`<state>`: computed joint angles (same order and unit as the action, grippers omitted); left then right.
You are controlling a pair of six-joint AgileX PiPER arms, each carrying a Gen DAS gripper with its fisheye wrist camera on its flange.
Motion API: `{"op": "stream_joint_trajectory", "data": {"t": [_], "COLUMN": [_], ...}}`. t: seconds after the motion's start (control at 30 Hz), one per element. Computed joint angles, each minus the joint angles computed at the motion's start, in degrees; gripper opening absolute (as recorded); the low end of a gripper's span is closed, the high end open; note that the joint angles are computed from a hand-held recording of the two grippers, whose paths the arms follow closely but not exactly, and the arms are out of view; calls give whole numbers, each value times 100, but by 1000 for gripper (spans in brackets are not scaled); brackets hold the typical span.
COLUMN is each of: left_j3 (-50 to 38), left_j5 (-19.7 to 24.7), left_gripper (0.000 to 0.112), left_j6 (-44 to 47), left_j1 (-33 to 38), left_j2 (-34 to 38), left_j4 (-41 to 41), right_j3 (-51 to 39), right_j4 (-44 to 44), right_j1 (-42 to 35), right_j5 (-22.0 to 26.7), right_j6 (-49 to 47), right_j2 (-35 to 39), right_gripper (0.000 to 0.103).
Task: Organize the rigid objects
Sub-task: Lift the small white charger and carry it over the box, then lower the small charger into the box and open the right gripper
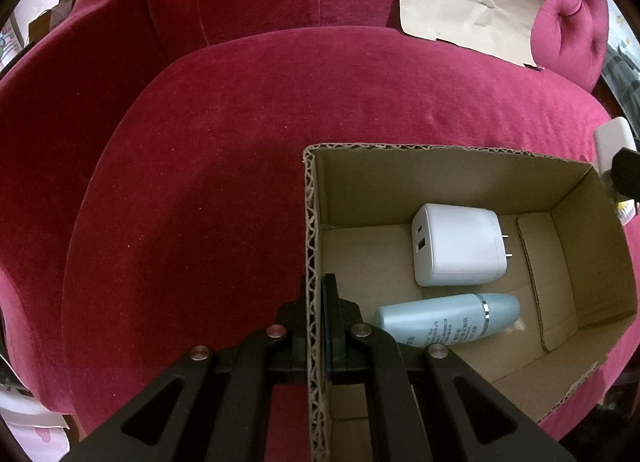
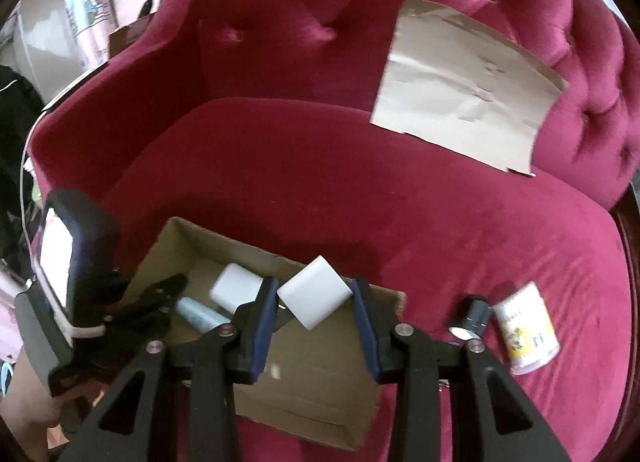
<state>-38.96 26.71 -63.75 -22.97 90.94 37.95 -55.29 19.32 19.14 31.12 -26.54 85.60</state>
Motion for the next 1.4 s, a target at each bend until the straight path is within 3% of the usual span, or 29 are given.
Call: {"op": "stream_joint_trajectory", "data": {"t": [0.63, 1.1, 1.4], "left_j3": [-17, -40, -65], "left_j5": [-14, 5, -3], "left_gripper": [4, 4, 3], "left_j6": [67, 143, 201], "left_j1": [11, 33, 55], "left_j2": [11, 4, 17], "left_j4": [-64, -114, -165], "right_j3": [-145, -274, -190], "right_j4": [406, 639, -222], "right_j1": [811, 737, 778], "right_j5": [-23, 77, -277], "right_j6": [-169, -404, 398], "right_j2": [452, 657, 580], "right_gripper": [40, 41, 73]}}
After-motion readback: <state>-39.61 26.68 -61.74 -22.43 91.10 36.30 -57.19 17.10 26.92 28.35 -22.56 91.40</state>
